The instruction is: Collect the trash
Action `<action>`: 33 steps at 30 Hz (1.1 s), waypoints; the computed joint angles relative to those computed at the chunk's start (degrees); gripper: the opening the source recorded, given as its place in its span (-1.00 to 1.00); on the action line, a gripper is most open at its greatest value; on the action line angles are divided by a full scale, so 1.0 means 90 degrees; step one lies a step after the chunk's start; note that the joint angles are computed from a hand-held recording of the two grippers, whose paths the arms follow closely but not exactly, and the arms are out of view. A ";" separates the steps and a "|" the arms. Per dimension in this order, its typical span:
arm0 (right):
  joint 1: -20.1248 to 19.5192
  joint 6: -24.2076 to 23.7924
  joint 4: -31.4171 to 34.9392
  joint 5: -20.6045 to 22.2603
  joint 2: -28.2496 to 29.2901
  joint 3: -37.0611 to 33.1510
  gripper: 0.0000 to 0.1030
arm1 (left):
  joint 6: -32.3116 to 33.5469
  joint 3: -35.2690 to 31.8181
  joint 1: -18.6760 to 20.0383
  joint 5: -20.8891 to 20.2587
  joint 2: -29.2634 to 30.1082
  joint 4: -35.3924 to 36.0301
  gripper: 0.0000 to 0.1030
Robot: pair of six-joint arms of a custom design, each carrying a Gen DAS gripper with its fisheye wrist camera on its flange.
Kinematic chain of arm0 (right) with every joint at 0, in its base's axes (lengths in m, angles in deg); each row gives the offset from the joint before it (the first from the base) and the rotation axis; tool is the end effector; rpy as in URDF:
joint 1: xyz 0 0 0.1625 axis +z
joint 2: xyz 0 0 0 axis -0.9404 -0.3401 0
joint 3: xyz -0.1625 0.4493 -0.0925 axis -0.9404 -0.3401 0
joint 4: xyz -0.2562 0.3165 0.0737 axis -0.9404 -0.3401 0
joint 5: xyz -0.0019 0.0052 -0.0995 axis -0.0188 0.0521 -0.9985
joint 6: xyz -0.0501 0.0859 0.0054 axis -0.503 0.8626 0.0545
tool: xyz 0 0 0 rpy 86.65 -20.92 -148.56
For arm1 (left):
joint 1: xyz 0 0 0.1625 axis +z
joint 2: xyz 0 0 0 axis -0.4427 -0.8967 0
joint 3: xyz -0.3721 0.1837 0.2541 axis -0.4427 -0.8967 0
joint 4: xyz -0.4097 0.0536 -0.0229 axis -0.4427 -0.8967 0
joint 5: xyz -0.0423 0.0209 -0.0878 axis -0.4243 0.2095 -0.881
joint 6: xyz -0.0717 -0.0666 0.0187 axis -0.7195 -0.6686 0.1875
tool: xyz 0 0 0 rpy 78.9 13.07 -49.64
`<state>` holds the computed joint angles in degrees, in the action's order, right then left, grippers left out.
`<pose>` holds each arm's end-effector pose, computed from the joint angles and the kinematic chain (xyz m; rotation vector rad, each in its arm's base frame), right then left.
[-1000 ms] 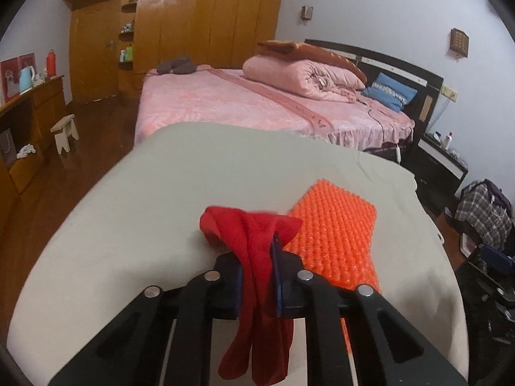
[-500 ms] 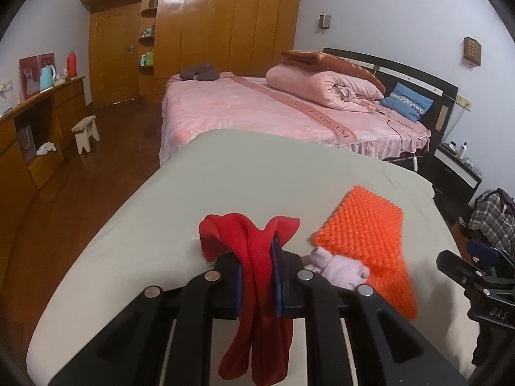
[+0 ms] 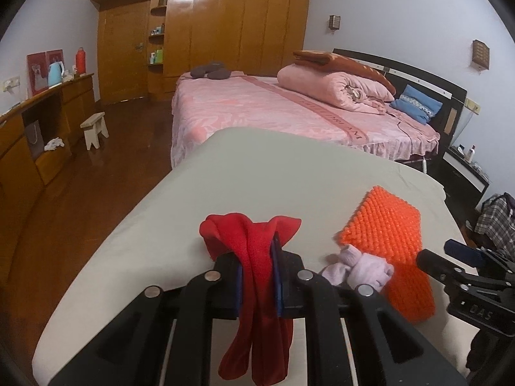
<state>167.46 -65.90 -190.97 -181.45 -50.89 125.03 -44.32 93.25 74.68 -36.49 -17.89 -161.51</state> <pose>0.1995 -0.6642 0.0903 1.1189 -2.4816 0.6020 -0.1555 -0.5221 0.1682 -0.1591 1.9680 -1.2564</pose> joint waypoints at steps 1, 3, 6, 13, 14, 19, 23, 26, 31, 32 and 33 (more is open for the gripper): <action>0.0015 0.0036 0.0059 -0.0019 0.0040 -0.0048 0.30 | -0.0001 -0.0006 0.0001 0.0003 0.0003 0.0000 -0.72; 0.0042 0.0105 0.0193 -0.0093 0.0129 -0.0161 0.16 | 0.0023 0.0010 0.0004 -0.0002 -0.0010 -0.0013 -0.72; 0.0055 0.0265 0.0667 -0.0159 0.0231 -0.0361 -0.31 | 0.0019 0.0013 0.0002 -0.0001 -0.0009 -0.0018 -0.72; -0.0029 0.0222 0.1206 0.0248 0.0033 -0.0382 -0.78 | -0.0016 0.0019 -0.0004 -0.0046 0.0000 0.0015 -0.72; -0.0042 0.0184 0.1248 0.0337 -0.0036 -0.0360 -0.78 | -0.0045 0.0022 -0.0018 -0.0052 0.0000 0.0042 -0.72; -0.0141 0.0164 0.1606 0.0718 -0.0404 -0.0304 -0.78 | -0.0122 0.0038 -0.0111 -0.0073 -0.0029 0.0166 -0.72; -0.0269 0.0098 0.1917 0.0895 -0.0733 -0.0242 -0.78 | -0.0252 -0.0007 -0.0224 -0.0115 0.0011 0.0288 -0.72; -0.0376 0.0040 0.1991 0.0874 -0.0943 -0.0159 -0.77 | -0.0247 -0.0072 -0.0329 -0.0144 0.0117 0.0323 -0.72; -0.0547 -0.0057 0.1805 0.0513 -0.1074 0.0002 -0.77 | -0.0283 -0.0200 -0.0446 -0.0242 0.0305 0.0401 -0.72; -0.0579 -0.0069 0.1766 0.0425 -0.1079 0.0026 -0.77 | -0.0307 -0.0222 -0.0463 -0.0274 0.0339 0.0426 -0.72; -0.0600 -0.0070 0.1728 0.0352 -0.1074 0.0045 -0.77 | -0.0308 -0.0269 -0.0470 -0.0308 0.0374 0.0455 -0.72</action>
<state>162.06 -66.52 -175.42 -178.29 -60.56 125.44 -47.10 90.83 70.45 -39.27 -14.51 -157.41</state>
